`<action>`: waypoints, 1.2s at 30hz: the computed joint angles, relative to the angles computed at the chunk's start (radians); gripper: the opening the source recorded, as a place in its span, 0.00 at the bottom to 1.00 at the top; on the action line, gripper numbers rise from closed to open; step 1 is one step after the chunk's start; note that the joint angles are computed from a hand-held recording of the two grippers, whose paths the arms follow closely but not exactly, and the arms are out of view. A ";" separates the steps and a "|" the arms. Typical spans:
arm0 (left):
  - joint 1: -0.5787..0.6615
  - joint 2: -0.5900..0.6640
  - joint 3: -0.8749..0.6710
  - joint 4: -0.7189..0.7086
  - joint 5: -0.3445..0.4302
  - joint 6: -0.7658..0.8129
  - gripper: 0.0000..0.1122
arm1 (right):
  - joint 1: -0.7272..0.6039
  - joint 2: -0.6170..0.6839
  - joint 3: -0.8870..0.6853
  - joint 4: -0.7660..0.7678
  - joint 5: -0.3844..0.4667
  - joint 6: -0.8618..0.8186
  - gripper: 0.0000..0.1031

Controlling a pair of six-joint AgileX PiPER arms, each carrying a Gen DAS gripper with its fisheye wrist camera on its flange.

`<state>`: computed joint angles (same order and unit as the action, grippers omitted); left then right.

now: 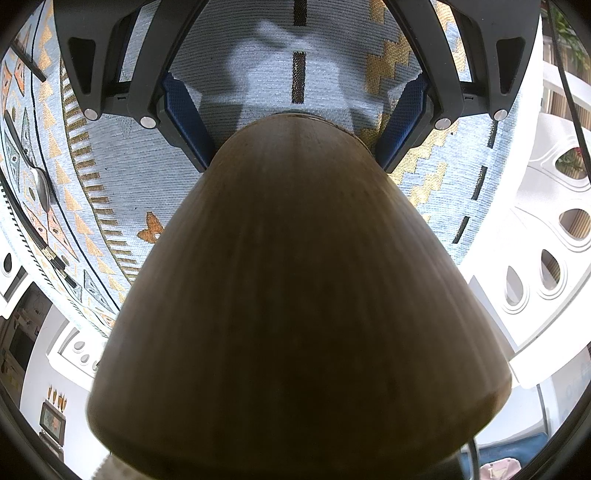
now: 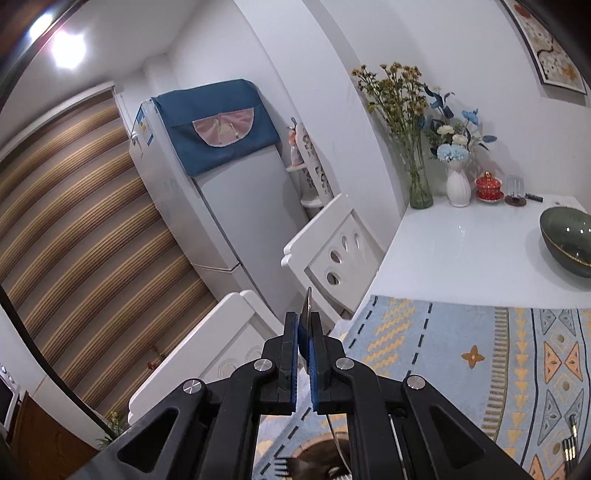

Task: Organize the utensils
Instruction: 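Open the right gripper to drop the spoon into the bamboo cup, then move the open right gripper back down to the utensil pile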

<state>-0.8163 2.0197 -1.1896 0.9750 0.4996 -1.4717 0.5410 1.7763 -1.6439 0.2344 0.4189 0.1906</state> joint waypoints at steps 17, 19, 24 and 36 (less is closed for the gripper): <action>-0.010 0.007 -0.013 -0.012 0.013 0.007 0.79 | -0.278 -0.411 0.222 0.433 0.059 -0.300 0.28; -0.012 0.008 -0.015 -0.013 0.014 0.006 0.79 | -0.313 -0.473 0.221 0.373 0.065 -0.261 0.33; -0.016 0.010 -0.019 -0.017 0.018 0.008 0.79 | -0.447 -0.594 0.235 0.336 0.169 -0.261 0.36; -0.020 0.012 -0.023 -0.017 0.023 0.007 0.79 | -0.634 -0.527 0.459 0.223 0.537 -0.239 0.36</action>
<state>-0.8360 2.0314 -1.2123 0.9581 0.5225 -1.4650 -0.0935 1.2493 -1.1852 0.4573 0.9563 -0.0484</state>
